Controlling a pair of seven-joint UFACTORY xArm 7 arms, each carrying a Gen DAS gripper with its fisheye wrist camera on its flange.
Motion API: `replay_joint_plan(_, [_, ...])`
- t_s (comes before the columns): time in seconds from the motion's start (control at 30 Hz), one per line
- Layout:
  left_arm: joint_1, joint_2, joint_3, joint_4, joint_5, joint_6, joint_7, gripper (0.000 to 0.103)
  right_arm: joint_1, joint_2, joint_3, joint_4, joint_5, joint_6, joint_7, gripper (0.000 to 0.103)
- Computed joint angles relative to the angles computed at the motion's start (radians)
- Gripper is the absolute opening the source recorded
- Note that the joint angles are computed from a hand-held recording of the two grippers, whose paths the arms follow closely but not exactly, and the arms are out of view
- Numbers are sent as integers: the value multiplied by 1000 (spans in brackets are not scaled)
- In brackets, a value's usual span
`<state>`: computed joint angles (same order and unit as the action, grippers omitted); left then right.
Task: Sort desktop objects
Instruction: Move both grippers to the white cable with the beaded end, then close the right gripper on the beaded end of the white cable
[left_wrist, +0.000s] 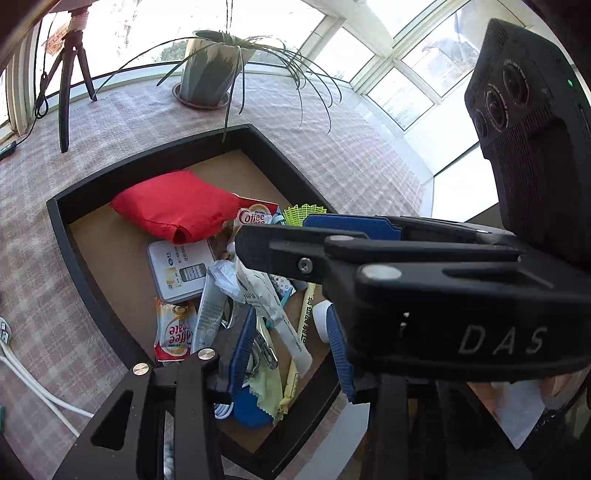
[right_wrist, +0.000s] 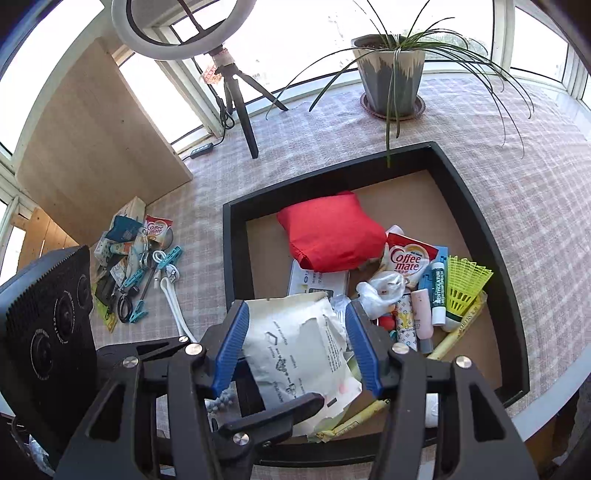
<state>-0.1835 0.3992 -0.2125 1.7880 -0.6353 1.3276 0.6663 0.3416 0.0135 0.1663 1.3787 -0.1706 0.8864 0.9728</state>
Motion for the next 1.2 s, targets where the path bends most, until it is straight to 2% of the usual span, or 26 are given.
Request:
replay_joint_plan(0.13, [20,1,19,-2,13,13,-21,38,-2,-18,2,-14,-9,4,9,54])
replay_joint_plan(0.37, [90,-2,60,-12,51,21,-29,38,33,40,21,50,-11,32,-41,54])
replay_joint_plan(0.63, [179,29,103,-35,107,38,-73,37,107,228,35,204,75,61,-190,53])
replay_joint_plan(0.87, [219,18,109,-131,105,53,-103,37,160,439,25,406,156,142,-308,37])
replay_joint_plan(1.2, [223,17,104,-183,79,74,-109,38,197,603,-2,577,213,253,-338,31])
